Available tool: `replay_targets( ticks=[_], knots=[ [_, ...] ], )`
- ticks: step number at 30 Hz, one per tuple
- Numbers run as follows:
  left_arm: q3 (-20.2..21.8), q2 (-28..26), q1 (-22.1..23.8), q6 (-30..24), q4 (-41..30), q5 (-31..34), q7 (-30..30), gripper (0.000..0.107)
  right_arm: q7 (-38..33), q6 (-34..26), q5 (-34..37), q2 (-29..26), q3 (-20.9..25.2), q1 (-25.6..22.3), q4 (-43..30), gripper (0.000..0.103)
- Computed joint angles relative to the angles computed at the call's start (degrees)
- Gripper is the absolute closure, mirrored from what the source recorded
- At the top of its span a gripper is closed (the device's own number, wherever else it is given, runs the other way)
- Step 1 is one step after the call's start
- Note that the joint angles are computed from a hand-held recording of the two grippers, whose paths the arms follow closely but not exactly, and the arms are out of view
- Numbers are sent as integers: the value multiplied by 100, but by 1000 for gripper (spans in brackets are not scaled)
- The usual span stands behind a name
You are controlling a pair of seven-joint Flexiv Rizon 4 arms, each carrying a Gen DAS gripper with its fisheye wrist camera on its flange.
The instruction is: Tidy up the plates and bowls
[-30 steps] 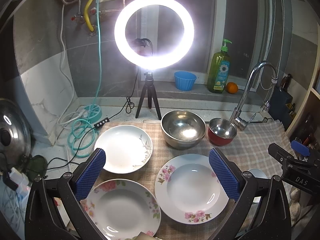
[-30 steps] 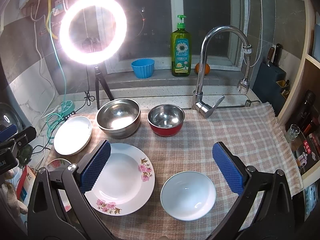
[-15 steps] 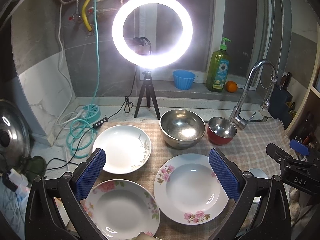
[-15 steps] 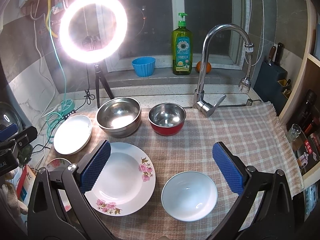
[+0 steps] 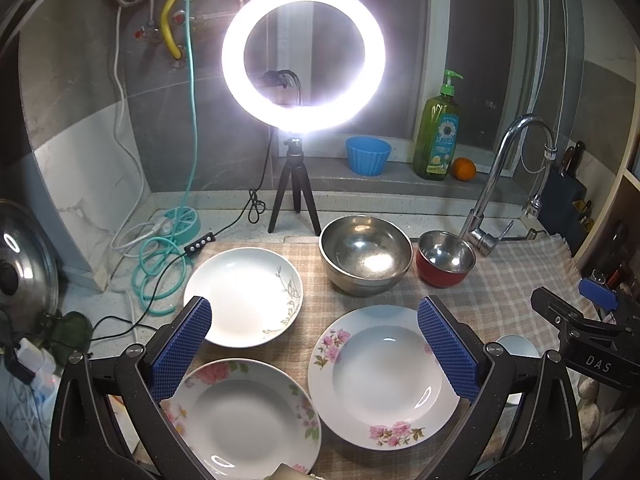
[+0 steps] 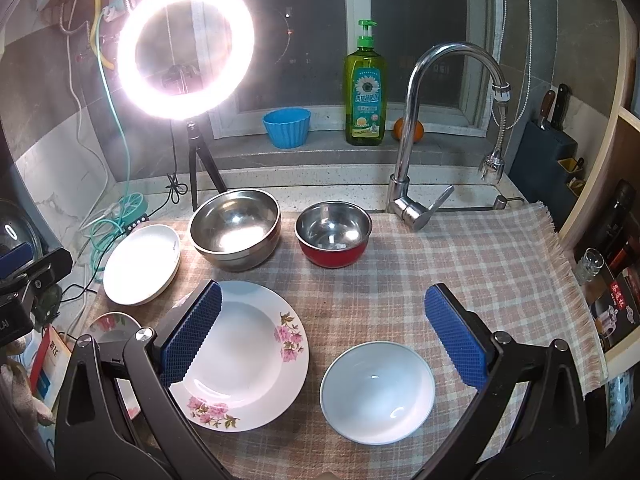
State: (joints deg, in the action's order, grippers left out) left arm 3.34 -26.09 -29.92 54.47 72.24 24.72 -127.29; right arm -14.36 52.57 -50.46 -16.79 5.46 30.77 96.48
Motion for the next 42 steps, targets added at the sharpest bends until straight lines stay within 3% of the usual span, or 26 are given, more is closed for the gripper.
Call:
replay_targets(
  ticks=[8, 15, 20, 25, 30, 42],
  knots=[
    [-31, -13, 56, -12, 35, -90, 77, 5, -122, 82, 160, 19, 51, -51, 56, 0],
    [-23, 65, 217, -19, 247, -280, 70, 6, -608, 381, 760, -100, 80, -237, -78, 2],
    [-164, 135, 434, 44, 515, -630, 258, 21, -1430, 442, 1589, -288, 201, -357, -358, 16],
    [-362, 147, 673, 183, 841, -1222, 562, 42, -2394, 416, 2736, -523, 451, -513, -689, 41],
    [-498, 114, 803, 197, 1045, -1771, 831, 57, -3259, 159, 3712, -753, 671, -643, -1052, 56],
    [-726, 134, 817, 345, 1521, -2676, 979, 79, -4948, -959, 5188, -1326, 924, -888, -2158, 66]
  ],
)
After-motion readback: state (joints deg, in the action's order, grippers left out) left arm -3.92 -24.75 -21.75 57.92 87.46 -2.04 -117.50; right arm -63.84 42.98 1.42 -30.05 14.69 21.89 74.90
